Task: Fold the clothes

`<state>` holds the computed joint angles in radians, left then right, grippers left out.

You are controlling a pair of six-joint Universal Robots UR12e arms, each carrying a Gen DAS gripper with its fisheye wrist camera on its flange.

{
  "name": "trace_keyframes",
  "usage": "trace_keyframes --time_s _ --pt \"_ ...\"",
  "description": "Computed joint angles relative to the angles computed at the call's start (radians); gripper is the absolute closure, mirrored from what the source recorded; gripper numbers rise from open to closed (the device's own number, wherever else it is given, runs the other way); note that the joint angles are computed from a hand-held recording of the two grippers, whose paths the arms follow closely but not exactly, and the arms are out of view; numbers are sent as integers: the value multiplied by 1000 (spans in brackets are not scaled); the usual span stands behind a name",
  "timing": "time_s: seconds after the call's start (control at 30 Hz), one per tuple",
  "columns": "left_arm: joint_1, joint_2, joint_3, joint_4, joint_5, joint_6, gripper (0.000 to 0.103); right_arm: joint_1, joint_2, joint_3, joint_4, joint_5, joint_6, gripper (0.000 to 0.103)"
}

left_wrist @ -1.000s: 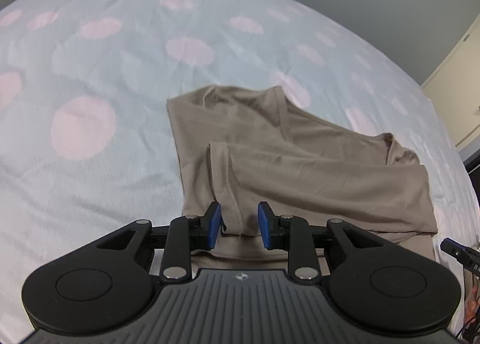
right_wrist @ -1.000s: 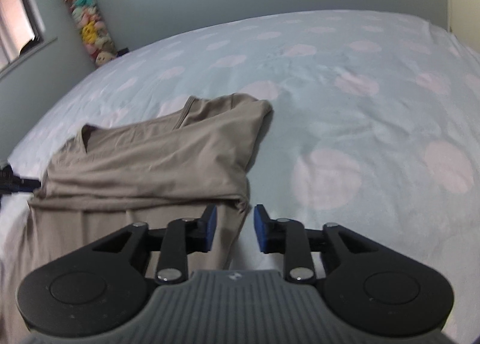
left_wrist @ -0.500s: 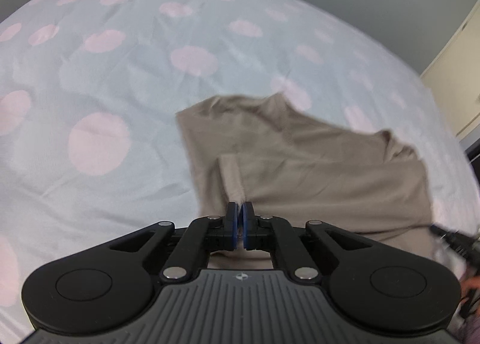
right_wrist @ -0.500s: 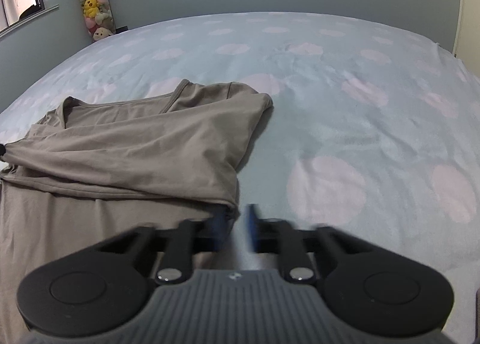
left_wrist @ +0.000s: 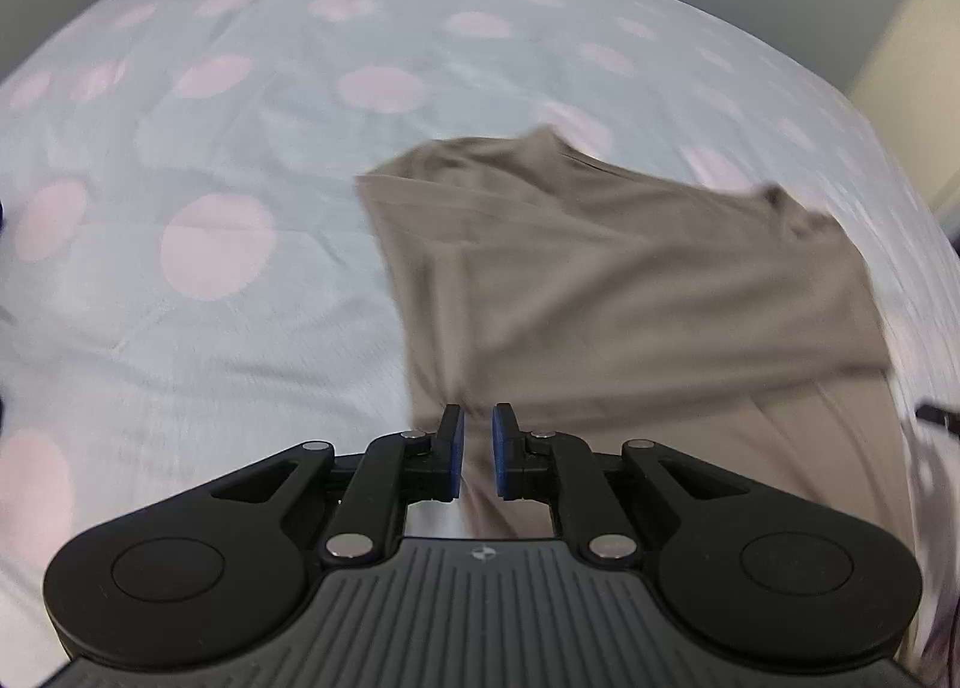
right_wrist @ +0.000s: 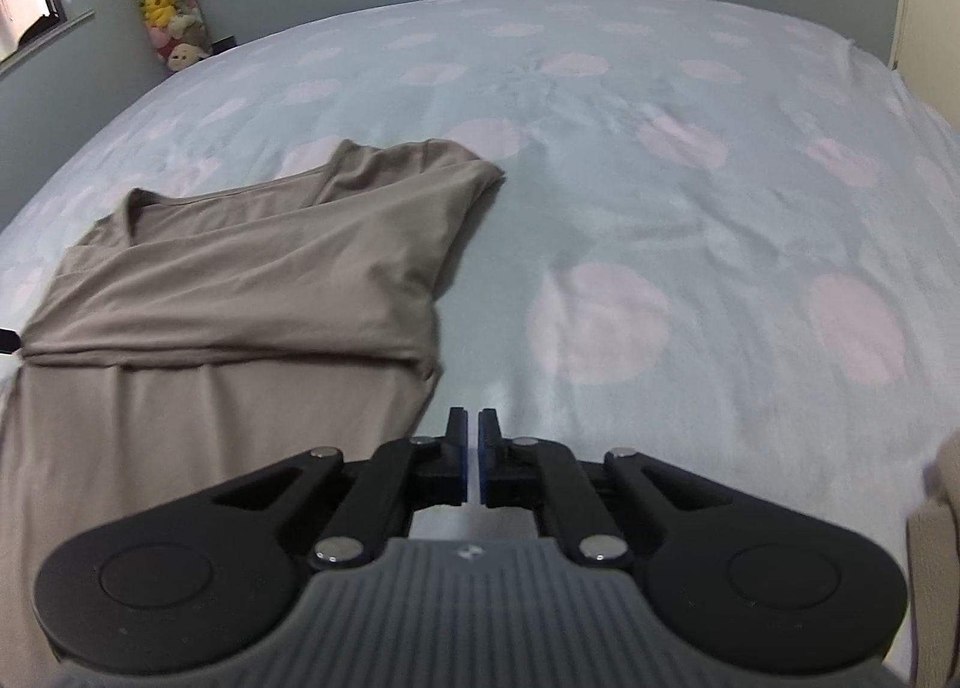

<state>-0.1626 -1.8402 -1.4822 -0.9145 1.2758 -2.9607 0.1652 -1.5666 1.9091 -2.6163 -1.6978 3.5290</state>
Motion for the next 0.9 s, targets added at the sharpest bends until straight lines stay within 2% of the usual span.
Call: trace_keyframes --time_s 0.03,0.23,0.33,0.37,0.4,0.53,0.63,0.7,0.73,0.8,0.9 --pt "-3 17 -12 -13 -3 31 89 5 -11 3 9 8 -5 97" --pt "-15 131 -90 -131 -56 228 87 50 -78 19 70 70 -74 94" --pt "-25 181 -122 -214 -71 313 84 80 -109 28 104 98 -86 86" --pt "-28 195 -129 -248 -71 347 84 90 -118 32 113 107 -85 79" --pt "-33 209 -135 -283 -69 381 82 100 -127 36 123 116 -83 77" --pt "-50 262 -163 -395 -45 522 77 138 -160 54 158 162 -75 77" --pt "-56 293 -185 -454 -20 597 72 167 -179 64 188 207 -114 77" --pt "-60 310 -202 -470 2 637 68 192 -187 62 217 215 -164 77" --pt "-62 318 -212 -473 14 655 61 205 -191 61 230 212 -188 77" --pt "-65 336 -234 -468 43 687 55 223 -200 63 247 207 -204 76" --pt "-77 360 -270 -414 97 726 54 244 -210 69 262 200 -205 74"
